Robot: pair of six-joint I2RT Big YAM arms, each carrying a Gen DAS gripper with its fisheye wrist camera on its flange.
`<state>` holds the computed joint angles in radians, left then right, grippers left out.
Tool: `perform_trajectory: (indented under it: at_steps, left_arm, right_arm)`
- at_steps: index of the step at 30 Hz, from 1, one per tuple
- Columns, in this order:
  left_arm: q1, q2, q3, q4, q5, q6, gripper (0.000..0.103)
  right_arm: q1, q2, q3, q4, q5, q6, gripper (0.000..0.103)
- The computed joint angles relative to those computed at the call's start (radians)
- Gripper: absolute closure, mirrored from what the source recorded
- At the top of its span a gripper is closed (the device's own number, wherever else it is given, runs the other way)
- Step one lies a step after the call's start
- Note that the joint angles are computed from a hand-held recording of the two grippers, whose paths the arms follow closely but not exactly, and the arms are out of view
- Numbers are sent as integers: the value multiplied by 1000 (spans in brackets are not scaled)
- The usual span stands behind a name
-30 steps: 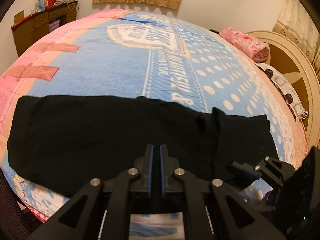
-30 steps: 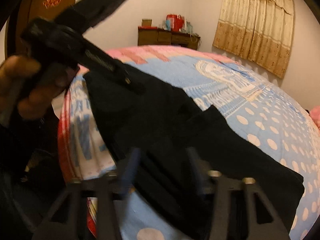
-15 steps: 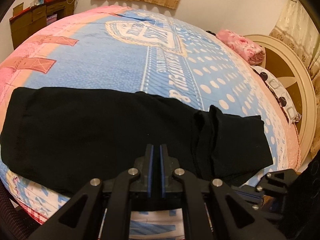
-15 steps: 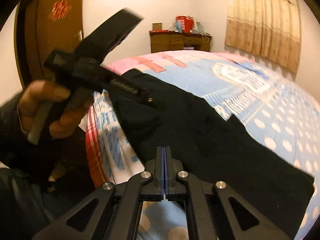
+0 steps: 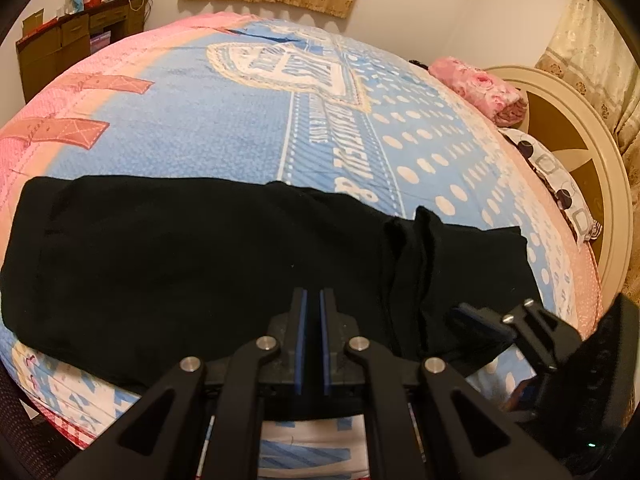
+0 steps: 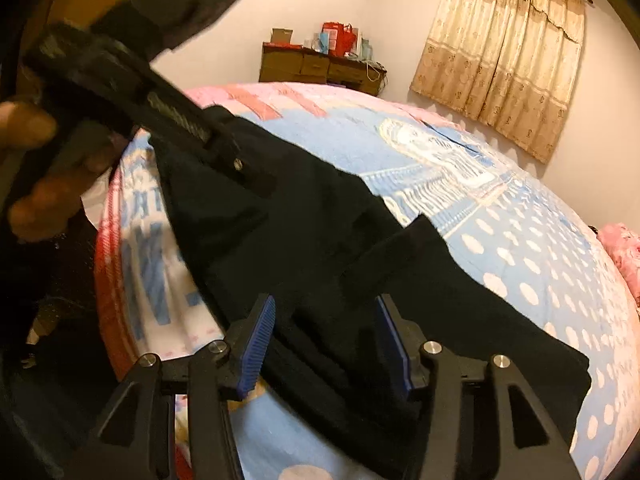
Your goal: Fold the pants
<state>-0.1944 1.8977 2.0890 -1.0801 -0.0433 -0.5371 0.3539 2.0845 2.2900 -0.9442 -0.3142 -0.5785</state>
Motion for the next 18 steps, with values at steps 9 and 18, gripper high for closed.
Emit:
perform_trajectory:
  at_steps: [9,18]
  left_arm:
    - [6,-10,-14,8,5,-5,96]
    - [9,-17,-27,14,-3,-11,96]
  right_arm:
    - [-10,24,56,-50,-72,53,98]
    - [19,30,33,-84,-103,-30,98]
